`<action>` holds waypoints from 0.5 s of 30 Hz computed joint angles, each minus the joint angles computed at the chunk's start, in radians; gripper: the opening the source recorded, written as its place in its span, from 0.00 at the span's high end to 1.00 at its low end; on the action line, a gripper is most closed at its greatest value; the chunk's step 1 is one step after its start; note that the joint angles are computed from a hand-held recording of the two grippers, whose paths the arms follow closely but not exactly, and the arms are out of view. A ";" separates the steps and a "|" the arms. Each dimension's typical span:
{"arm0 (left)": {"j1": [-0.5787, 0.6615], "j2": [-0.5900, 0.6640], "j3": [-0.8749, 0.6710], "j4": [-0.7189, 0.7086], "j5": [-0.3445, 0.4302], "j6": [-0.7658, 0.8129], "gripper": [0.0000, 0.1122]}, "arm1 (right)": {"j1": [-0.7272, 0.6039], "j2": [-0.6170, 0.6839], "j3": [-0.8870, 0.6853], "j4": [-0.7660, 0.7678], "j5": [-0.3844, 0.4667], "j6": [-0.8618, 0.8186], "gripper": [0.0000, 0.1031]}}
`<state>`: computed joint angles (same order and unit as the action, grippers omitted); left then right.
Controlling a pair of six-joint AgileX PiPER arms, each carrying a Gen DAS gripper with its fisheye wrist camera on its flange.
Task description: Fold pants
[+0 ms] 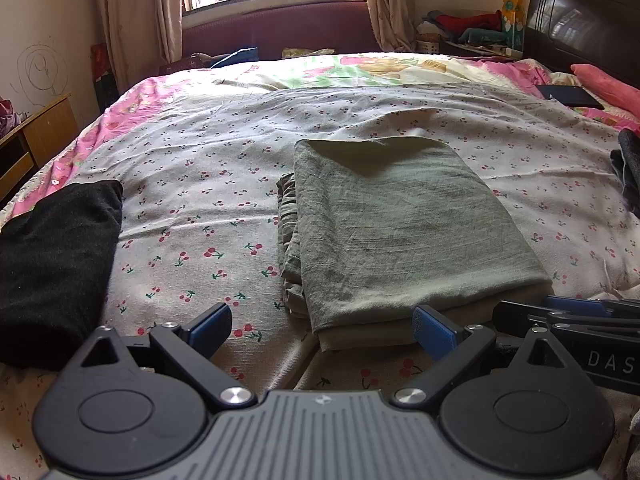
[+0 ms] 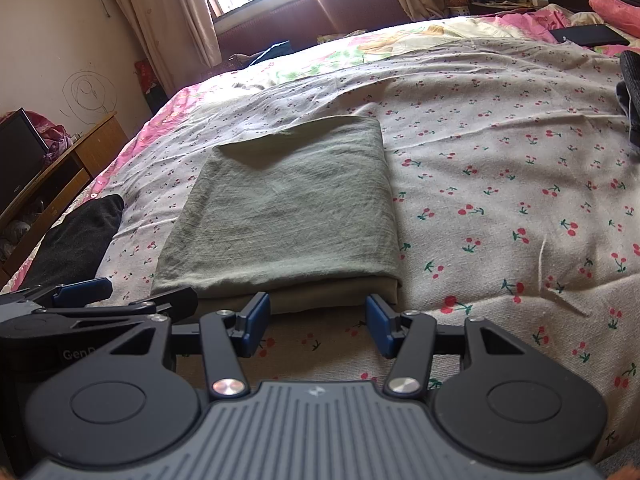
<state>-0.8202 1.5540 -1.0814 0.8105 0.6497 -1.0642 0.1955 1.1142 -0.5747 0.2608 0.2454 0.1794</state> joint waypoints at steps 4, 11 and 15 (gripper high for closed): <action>-0.001 -0.003 0.001 -0.003 -0.003 0.002 0.08 | -0.004 0.000 0.000 0.016 0.000 -0.018 0.48; 0.000 -0.008 0.004 -0.008 -0.008 0.011 0.08 | -0.001 0.000 -0.002 0.018 0.003 -0.018 0.48; 0.000 -0.007 0.004 -0.009 -0.008 0.011 0.08 | -0.001 0.001 -0.001 0.021 0.001 -0.021 0.48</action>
